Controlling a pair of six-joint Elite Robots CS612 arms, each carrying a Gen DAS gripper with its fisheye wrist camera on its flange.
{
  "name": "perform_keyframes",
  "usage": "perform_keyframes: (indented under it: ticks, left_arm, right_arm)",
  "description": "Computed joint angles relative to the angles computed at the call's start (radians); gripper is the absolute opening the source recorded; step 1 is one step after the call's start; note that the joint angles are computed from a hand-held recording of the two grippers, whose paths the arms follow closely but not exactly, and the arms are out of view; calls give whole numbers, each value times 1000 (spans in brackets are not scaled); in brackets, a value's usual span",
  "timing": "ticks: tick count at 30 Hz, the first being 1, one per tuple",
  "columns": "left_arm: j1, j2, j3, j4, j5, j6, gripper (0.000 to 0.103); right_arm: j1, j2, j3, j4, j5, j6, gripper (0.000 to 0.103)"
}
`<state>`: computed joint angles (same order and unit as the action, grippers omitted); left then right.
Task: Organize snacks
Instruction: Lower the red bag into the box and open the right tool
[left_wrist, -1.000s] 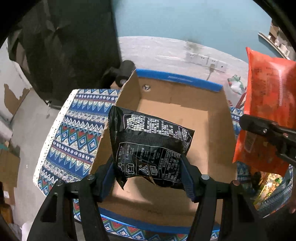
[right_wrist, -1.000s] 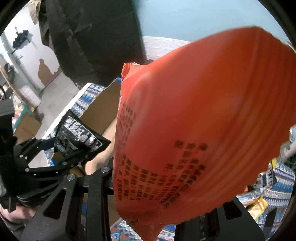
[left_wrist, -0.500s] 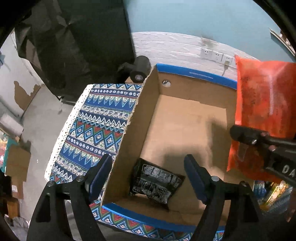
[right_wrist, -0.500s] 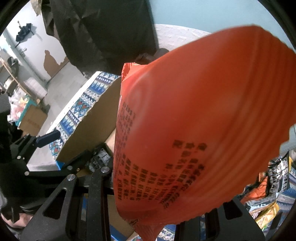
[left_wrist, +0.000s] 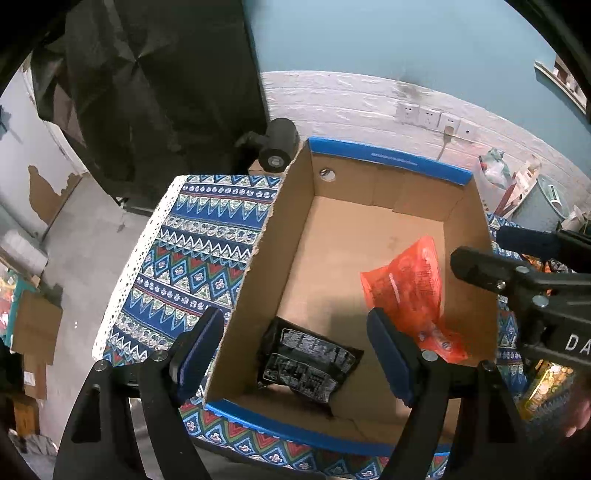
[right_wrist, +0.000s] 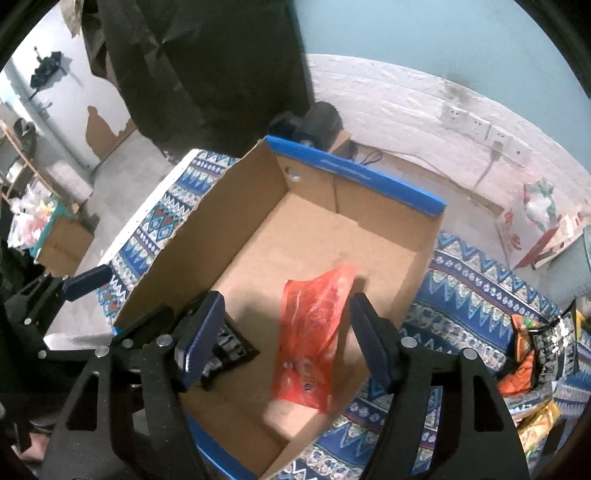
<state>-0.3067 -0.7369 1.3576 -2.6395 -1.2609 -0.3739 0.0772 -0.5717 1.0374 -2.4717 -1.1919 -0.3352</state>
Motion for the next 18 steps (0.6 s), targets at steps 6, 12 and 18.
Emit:
perform_keyframes:
  ticks: [6, 12, 18]
  left_arm:
    - [-11, -3, -1, -3, -14, 20, 81]
    - [-28, -6, -1, -19, -23, 47, 81]
    - [-44, 0, -18, -2, -43, 63, 81]
  right_arm:
    - [-11, -29, 54, -68, -37, -6, 76]
    - [-31, -57, 98, -114, -57, 7, 77]
    - [-51, -83, 149, -163, -86, 9, 79]
